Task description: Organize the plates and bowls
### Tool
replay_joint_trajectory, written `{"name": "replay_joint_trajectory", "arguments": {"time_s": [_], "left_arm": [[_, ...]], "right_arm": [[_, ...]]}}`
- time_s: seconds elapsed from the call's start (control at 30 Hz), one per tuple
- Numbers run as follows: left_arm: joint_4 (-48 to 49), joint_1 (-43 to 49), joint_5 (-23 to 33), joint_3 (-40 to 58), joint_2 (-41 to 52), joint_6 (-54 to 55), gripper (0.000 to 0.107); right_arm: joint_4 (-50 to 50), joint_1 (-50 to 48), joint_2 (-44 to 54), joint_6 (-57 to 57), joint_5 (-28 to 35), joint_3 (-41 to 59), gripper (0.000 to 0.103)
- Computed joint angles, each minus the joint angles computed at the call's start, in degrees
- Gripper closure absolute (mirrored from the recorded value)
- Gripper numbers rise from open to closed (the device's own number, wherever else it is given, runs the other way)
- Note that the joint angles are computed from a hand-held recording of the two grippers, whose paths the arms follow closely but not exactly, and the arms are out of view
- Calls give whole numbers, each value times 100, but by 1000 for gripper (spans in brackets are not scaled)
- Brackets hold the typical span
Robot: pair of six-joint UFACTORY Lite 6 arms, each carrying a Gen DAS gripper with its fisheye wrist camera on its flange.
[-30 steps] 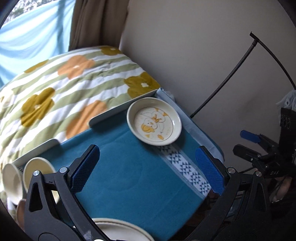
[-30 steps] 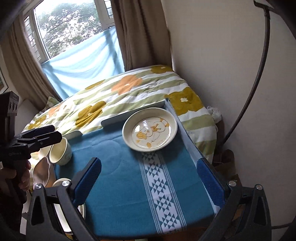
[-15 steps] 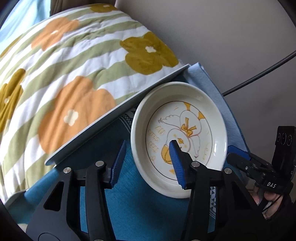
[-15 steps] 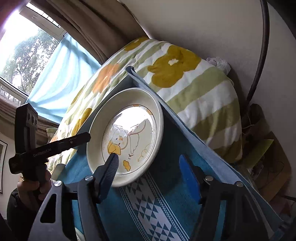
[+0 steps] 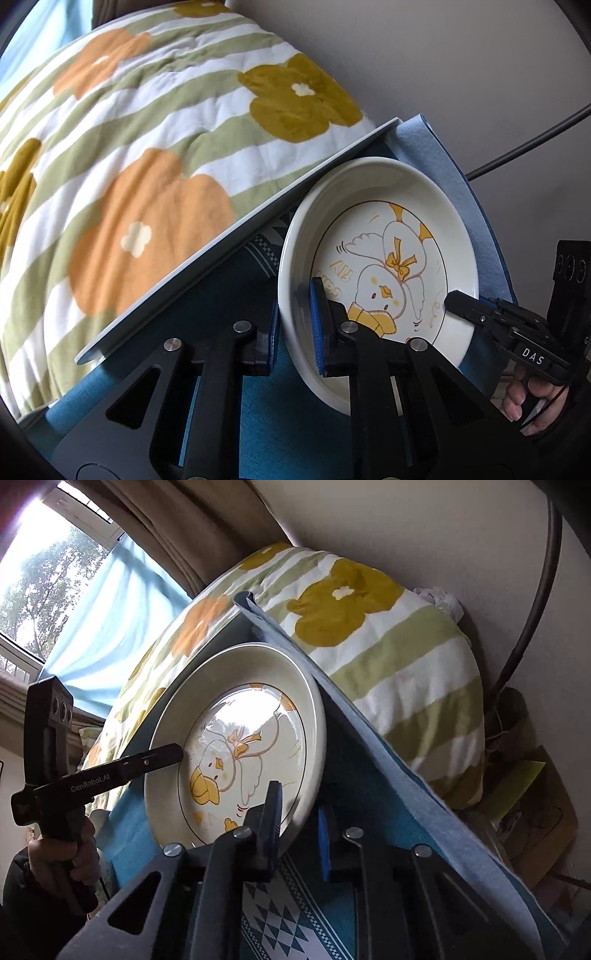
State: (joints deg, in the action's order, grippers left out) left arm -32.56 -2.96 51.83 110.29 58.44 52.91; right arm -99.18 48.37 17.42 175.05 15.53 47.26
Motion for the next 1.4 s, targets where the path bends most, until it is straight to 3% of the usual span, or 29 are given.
{"name": "replay_joint_trajectory", "arguments": {"time_s": [0.27,0.47,0.6,0.8,0.97,1.1,1.23,1.4], "left_arm": [[-13,-71,-557,-1079,-818,310,94],[-269,66,-634,-2051,-1919,478,94],[-368,206,-583,-2863,-2987,528,94],[-646,778,-156,-4264,-4954,832,94],[-775,1904,717,-5362,-6633,1279,94],[-699,3311,1637,-5934,-7652,1824,94],[-471,4960,2441,-6196,-8201,2644,94],[-293,6891,2936,-6241,-8154,3525,94]], "right_arm": [[942,32,-87,-1063,66,56,88],[2563,331,-677,-2838,496,46,88],[3954,736,-1212,-4390,1157,237,88],[4813,1763,-1721,-5181,2429,751,88],[5096,2775,-1715,-5331,3449,1488,88],[5252,3377,-1282,-5532,3836,2214,88],[5211,3720,-756,-5653,3771,2792,88],[5150,3732,-174,-6214,3147,3284,88]]}}
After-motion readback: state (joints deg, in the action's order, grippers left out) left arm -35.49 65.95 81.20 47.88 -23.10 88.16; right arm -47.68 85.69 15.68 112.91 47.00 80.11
